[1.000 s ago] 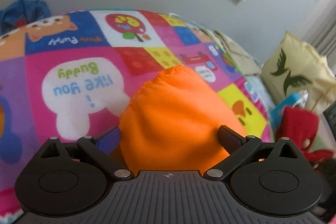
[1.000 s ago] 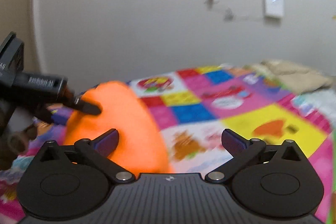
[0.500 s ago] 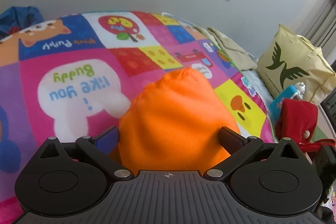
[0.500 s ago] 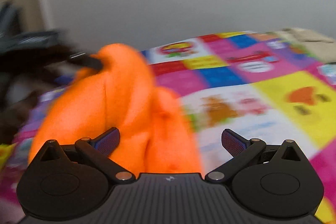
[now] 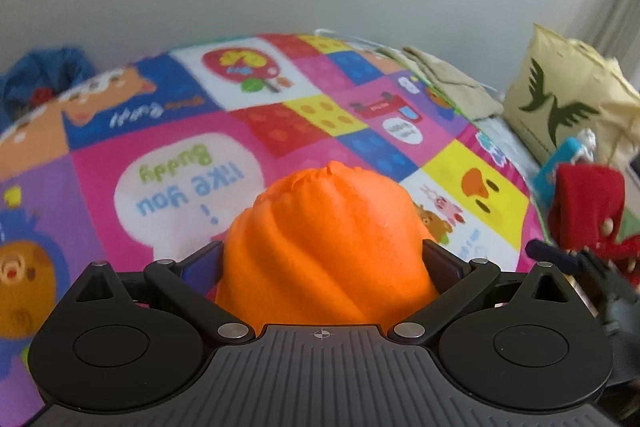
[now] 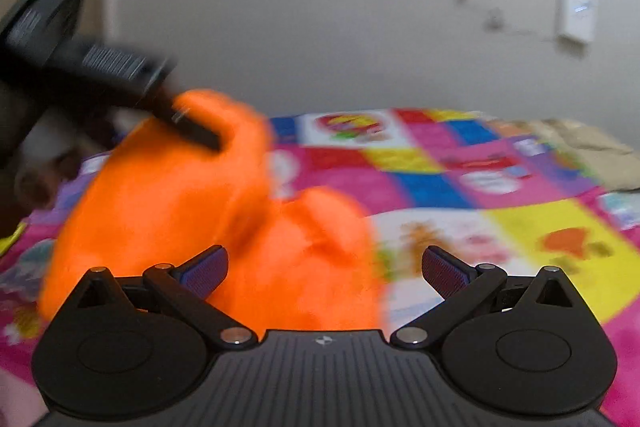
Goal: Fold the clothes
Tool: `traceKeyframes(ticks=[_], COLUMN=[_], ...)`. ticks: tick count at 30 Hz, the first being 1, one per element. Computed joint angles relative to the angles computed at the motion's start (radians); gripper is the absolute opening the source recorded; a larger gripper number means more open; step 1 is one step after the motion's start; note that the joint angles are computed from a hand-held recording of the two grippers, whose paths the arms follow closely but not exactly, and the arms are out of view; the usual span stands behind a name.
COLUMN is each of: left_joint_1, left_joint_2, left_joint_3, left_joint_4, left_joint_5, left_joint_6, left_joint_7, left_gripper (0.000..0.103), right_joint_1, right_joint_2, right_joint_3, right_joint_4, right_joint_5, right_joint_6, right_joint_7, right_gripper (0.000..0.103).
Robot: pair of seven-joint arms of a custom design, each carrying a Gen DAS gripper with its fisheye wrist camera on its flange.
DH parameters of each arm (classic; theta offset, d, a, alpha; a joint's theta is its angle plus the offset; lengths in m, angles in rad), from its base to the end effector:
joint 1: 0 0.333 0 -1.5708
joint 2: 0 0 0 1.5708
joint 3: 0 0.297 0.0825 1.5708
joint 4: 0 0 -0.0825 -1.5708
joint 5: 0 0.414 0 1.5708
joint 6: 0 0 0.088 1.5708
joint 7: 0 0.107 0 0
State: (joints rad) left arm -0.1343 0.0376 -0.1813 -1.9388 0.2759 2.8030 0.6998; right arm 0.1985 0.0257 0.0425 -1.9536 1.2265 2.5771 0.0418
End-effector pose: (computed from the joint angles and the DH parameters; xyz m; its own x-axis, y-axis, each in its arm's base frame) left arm 0.6087 -0.2109 0.5302 0.1639 -0.9094 0.3822 -0.6623 -0.3886 -0.6406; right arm 0.6169 0.1349 0.4897 0.7641 -0.6450 0.0122 -0.3150 -0.3895 -0.8655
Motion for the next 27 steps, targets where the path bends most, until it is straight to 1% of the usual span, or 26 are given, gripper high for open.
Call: traceKeyframes(ticks=[1,3,5,7,8,10,12,14,15,17,18,19,20,21,22,23,25,26,27], left_joint_1=[0.001,0.001,-0.002,-0.004,-0.005,-0.008,-0.012,-0.031,-0.044,-0.075,-0.088,-0.093,-0.096,-0.092,-0.088,-0.08,-0.071,-0.069,-0.067], left_joint_2=[-0.008,-0.028,-0.041,-0.055,-0.068,-0.111,-0.164,-0.208,-0.229,-0.228,-0.219,-0.206,-0.191,-0.181,-0.172,-0.164,-0.15,-0.144,-0.137], left_joint_3=[-0.001,-0.001,0.0,0.002,0.004,0.011,0.021,0.043,0.057,0.085,0.096,0.1,0.102,0.099,0.096,0.09,0.081,0.078,0.075], left_joint_4=[-0.004,-0.013,-0.01,-0.008,-0.021,-0.072,-0.148,-0.229,-0.268,-0.298,-0.302,-0.299,-0.295,-0.288,-0.281,-0.27,-0.246,-0.233,-0.22], left_joint_5=[-0.022,-0.057,-0.068,-0.076,-0.089,-0.116,-0.128,-0.177,-0.204,-0.263,-0.293,-0.312,-0.331,-0.338,-0.343,-0.334,-0.33,-0.34,-0.349], left_joint_6=[-0.007,-0.013,-0.045,-0.089,-0.09,-0.059,0.002,0.063,0.093,0.103,0.104,0.108,0.112,0.111,0.109,0.102,0.084,0.074,0.064], left_joint_7=[0.001,0.008,-0.012,-0.044,-0.047,-0.031,-0.029,-0.007,0.007,0.027,0.044,0.049,0.053,0.051,0.049,0.046,0.051,0.06,0.069], left_gripper=[0.102,0.102,0.102,0.102,0.102,0.102,0.102,0.102,0.102,0.102,0.102,0.103,0.103,0.103,0.103,0.103,0.103,0.103,0.102], right_joint_1=[0.006,0.027,0.054,0.06,0.055,0.051,0.048,0.045,0.041,0.049,0.051,0.052,0.05,0.05,0.023,0.031,0.038,0.048,0.061], right_joint_2=[0.0,0.005,0.036,0.061,0.065,0.073,0.082,0.08,0.049,0.027,-0.001,-0.034,-0.072,-0.113,-0.142,-0.165,-0.188,-0.195,-0.199], right_joint_3=[0.007,0.025,0.046,0.048,0.044,0.046,0.05,0.055,0.056,0.06,0.062,0.055,0.038,0.008,0.007,-0.025,-0.033,-0.03,-0.022], right_joint_4=[-0.005,-0.012,-0.003,0.013,0.021,0.029,0.036,0.033,0.003,-0.017,-0.038,-0.06,-0.087,-0.119,-0.143,-0.156,-0.179,-0.196,-0.212], right_joint_5=[0.012,0.045,0.051,0.017,0.001,-0.012,-0.018,-0.012,0.006,0.083,0.188,0.311,0.364,0.347,0.259,0.172,0.052,0.032,0.02], right_joint_6=[-0.013,0.004,0.088,0.103,0.089,0.105,0.111,0.118,0.12,0.171,0.197,0.194,0.153,0.07,-0.029,-0.122,-0.216,-0.232,-0.223], right_joint_7=[-0.012,-0.086,-0.143,-0.111,-0.079,-0.063,-0.058,-0.073,-0.099,-0.195,-0.302,-0.423,-0.484,-0.49,-0.447,-0.407,-0.351,-0.35,-0.356], right_gripper=[0.103,0.103,0.103,0.103,0.103,0.103,0.103,0.103,0.103,0.103,0.103,0.103,0.103,0.103,0.103,0.103,0.103,0.103,0.103])
